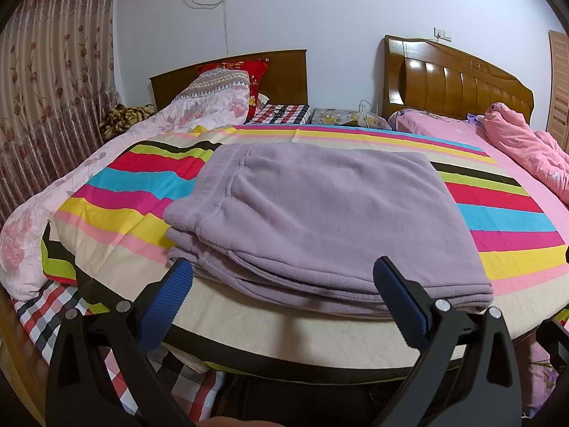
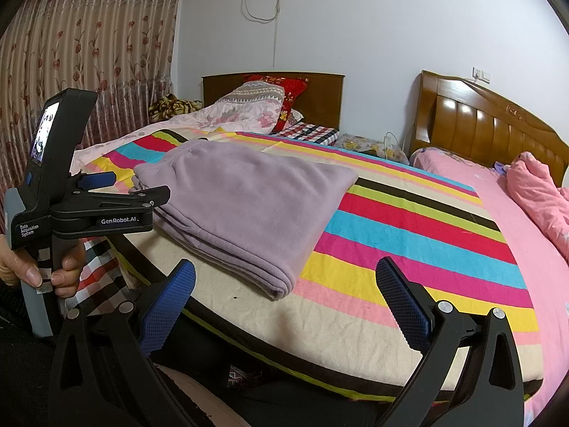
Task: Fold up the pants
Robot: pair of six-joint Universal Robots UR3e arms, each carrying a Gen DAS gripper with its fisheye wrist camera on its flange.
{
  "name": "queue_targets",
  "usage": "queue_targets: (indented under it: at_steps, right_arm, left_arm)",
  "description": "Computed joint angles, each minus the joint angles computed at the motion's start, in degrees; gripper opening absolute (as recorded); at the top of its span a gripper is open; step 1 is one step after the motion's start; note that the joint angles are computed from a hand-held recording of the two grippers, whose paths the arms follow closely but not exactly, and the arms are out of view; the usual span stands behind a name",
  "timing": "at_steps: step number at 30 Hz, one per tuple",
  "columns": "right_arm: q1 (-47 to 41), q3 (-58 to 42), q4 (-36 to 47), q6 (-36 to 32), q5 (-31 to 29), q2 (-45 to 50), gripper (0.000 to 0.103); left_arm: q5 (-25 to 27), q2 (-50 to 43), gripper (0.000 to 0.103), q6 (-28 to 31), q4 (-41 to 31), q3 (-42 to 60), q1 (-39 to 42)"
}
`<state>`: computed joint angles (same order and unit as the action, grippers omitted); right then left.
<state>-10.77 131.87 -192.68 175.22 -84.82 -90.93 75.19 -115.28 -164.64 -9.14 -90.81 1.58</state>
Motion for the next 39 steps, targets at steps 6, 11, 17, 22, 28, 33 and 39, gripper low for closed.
queue_targets:
  at_steps: [6, 11, 17, 22, 28, 33, 39]
  right_arm:
    - [-0.12, 0.21, -0.23, -0.1, 0.25, 0.17, 0.098]
    - [0.07, 0.23, -0.04, 0.01, 0.13, 0.03, 0.098]
    - [-0.09, 0.4, -0.14, -0.09, 0.32, 0.03, 0.098]
    - [0.17, 0.42, -0.06, 0.05, 0.1, -0.04, 0.098]
    - [0.0, 0.56, -0.14, 0.02, 0.28, -0.07, 0.098]
    - [0.07, 0.7, -0.09, 0.08, 0.31, -0.22, 0.098]
    - [-0.07, 0.65, 0.1, 0.02, 0.38, -0.37, 0.098]
  left_arm:
    - [-0.02, 0.0, 0.101, 0.03, -0.03, 0.07, 0.03]
    - [0.25, -0.03, 0.101, -0.11, 0.3, -0.37, -0.06]
    - [0.5, 0.28, 0.101, -0.13, 0.92, -1.45, -0.21]
    - [0.53, 0.32, 0.101, -0.19, 0.9, -1.5, -0.24]
    - [0.48, 0.31, 0.101, -0.16, 0.83, -1.46, -0.19]
    - [0.19, 0.43, 0.101, -0.04, 0.79, -1.88, -0.05]
    - [-0.28, 0.34, 0.101, 0.09, -0.41, -1.81, 0.53]
